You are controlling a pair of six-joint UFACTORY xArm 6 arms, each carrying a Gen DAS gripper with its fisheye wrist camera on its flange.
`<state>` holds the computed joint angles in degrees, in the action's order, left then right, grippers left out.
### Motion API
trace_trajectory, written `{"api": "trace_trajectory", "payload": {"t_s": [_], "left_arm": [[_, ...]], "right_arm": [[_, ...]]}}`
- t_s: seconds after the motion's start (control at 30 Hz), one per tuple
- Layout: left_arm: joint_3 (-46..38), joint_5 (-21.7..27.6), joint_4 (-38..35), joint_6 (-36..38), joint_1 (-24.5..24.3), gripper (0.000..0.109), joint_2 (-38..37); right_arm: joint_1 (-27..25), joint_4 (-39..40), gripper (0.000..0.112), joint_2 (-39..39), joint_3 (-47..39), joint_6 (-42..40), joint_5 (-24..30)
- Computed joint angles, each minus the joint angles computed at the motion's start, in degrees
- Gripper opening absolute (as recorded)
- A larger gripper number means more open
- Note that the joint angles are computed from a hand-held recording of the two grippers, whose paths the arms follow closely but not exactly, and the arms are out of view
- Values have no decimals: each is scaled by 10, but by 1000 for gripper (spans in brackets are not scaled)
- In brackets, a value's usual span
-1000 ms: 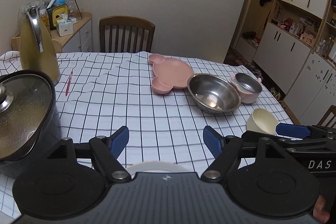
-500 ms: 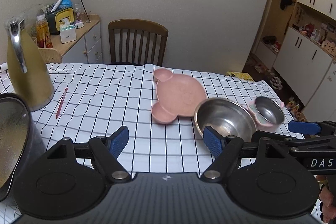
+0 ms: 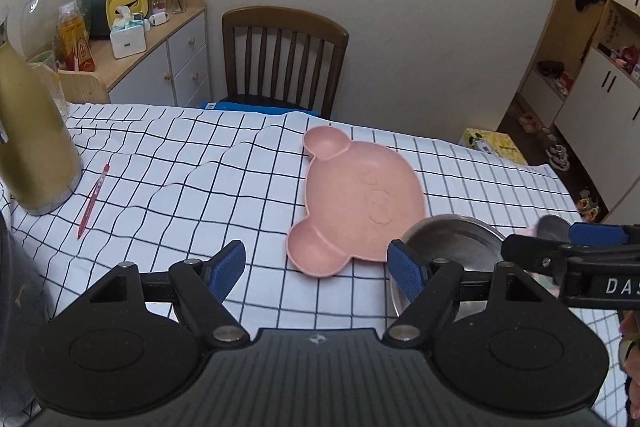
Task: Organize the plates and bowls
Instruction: 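Move the left tool to the pink bear-shaped plate rim and close it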
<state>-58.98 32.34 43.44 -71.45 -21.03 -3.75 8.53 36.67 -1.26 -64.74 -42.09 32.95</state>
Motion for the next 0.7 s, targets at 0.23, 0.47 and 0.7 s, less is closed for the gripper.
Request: {"api": "trace_trajectory", "payload": {"t_s": [0.23, 0.47, 0.7], "left_arm": [[-92, 15, -41, 54, 28, 78, 96], [-188, 22, -105, 116, 54, 78, 192], [-271, 41, -148, 163, 67, 78, 273]], "right_arm": [[9, -42, 101, 109, -110, 31, 5], [17, -100, 99, 230, -242, 97, 26], [16, -142, 96, 329, -359, 152, 76]]}}
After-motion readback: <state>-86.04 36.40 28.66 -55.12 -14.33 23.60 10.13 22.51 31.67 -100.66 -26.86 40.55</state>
